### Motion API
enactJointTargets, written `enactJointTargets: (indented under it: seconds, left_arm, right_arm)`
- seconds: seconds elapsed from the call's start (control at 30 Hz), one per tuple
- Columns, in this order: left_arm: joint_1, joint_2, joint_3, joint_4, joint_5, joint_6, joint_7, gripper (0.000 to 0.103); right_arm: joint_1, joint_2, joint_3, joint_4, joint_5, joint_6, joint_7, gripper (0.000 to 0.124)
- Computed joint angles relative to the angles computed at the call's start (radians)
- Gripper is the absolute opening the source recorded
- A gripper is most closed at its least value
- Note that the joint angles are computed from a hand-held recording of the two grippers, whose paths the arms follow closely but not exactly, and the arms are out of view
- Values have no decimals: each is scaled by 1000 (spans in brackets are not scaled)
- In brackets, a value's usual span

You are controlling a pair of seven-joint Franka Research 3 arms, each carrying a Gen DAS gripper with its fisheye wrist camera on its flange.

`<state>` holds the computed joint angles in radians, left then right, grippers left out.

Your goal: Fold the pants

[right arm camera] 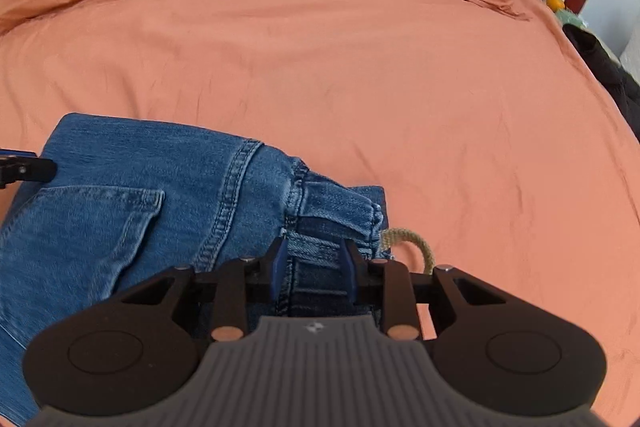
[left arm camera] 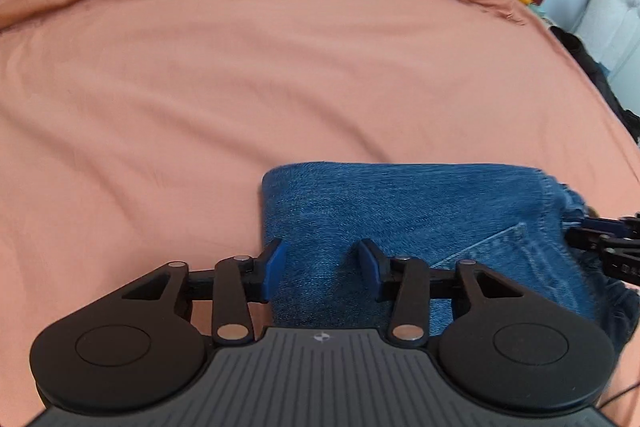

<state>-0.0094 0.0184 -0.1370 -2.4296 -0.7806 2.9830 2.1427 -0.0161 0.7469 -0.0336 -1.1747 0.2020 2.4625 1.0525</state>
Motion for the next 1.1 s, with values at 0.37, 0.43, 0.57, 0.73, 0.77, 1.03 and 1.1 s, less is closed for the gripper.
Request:
enactJointTargets:
  seconds: [0.37, 0.43, 0.57, 0.73, 0.77, 1.03, 1.1]
  left_arm:
    - [-86, -180, 52, -142, -100, 66, 81, 54]
    - [-86, -261, 39, -208, -29, 82, 43, 54]
    - [-38, -412, -18, -308, 126, 18, -95, 51]
    - [-39, -550, -52, -431, 214, -7, -204, 51]
    - [-36, -570, -60, -452, 231, -13, -225, 49]
    - [-89, -593, -3, -550, 293, -65, -343, 48]
    - [-113, -550, 24, -555, 307, -65, -355, 52]
  right_arm:
    - [9, -131, -5, -161, -23, 39, -9, 26]
    - [-9, -198, 16, -247, -2, 42, -86, 27]
    - [-27, -315, 26, -408, 42, 76, -215, 27]
    - [-41, -421, 19, -554, 111, 121, -310, 30]
    - [-44, -438, 19, -581, 127, 138, -334, 30]
    - [-34, -436, -21, -668, 162, 197, -305, 34]
    - [-51, -422, -12, -682, 196, 216, -302, 34]
